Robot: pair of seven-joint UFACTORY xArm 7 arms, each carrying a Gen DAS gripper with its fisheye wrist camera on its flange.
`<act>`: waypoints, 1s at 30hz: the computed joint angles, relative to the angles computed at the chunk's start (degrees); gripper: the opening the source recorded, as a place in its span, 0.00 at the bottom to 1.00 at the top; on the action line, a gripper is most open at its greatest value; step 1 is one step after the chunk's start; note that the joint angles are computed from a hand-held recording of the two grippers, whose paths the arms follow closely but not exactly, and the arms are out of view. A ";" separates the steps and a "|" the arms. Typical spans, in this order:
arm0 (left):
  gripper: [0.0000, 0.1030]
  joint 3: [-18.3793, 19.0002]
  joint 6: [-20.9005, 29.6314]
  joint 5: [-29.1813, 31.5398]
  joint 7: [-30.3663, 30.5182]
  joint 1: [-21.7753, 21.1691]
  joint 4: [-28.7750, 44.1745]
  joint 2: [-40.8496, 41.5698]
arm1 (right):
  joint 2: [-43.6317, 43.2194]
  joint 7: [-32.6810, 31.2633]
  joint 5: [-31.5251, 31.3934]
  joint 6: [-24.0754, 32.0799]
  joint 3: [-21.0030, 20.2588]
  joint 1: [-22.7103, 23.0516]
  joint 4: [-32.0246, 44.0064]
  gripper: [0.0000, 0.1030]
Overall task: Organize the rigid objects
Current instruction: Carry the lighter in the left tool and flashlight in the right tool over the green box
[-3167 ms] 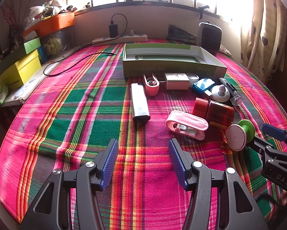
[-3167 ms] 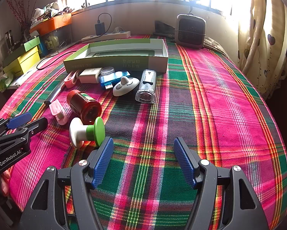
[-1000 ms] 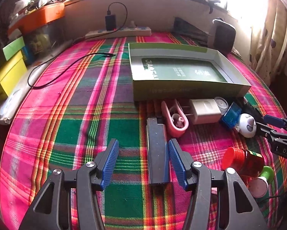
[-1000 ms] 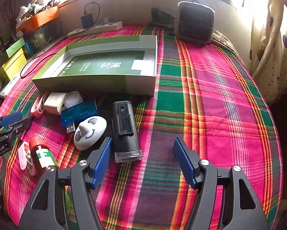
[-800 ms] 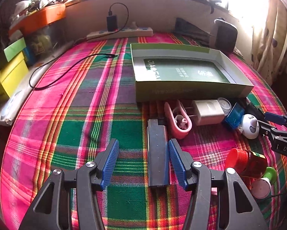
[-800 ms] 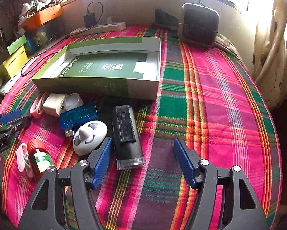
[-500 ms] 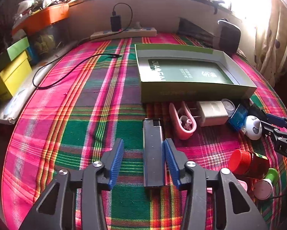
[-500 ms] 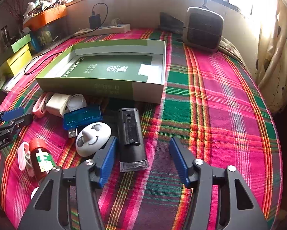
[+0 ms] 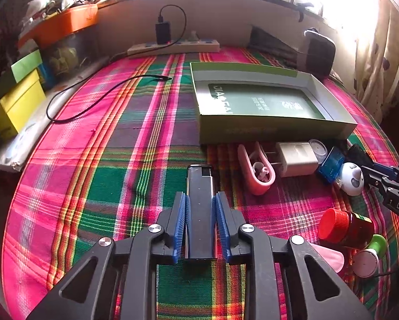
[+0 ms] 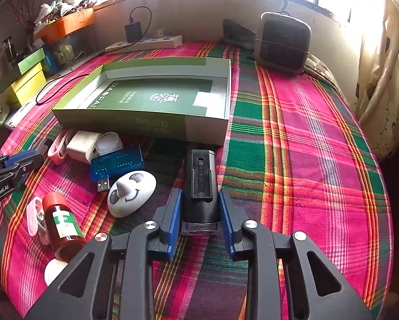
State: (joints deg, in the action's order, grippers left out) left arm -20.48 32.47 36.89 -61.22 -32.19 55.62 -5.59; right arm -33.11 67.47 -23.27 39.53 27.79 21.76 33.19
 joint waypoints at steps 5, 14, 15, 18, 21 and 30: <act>0.21 0.03 -0.12 -0.32 0.18 -0.07 -0.03 -0.02 | 0.02 -0.02 0.11 0.20 -0.07 0.19 0.11 0.28; 0.21 0.03 -0.95 -1.50 1.26 0.14 -0.35 -0.95 | -1.58 -0.33 1.05 0.99 -0.30 0.64 -0.12 0.28; 0.21 -0.04 -0.90 -1.45 1.29 0.25 -0.36 -1.22 | -1.88 -0.37 1.03 1.28 -0.18 0.60 -0.03 0.28; 0.21 -0.25 -0.79 -1.48 1.73 0.66 -0.20 -1.98 | -2.48 -0.68 1.29 1.80 -0.19 0.57 0.16 0.28; 0.21 -0.28 -1.05 -2.48 3.05 0.99 0.13 -2.54 | -3.29 -1.34 1.51 2.45 -0.28 0.53 0.41 0.28; 0.21 0.03 -2.59 -4.62 7.45 2.20 3.70 -1.96 | -5.70 -4.32 1.64 4.03 -0.77 -0.83 2.42 0.28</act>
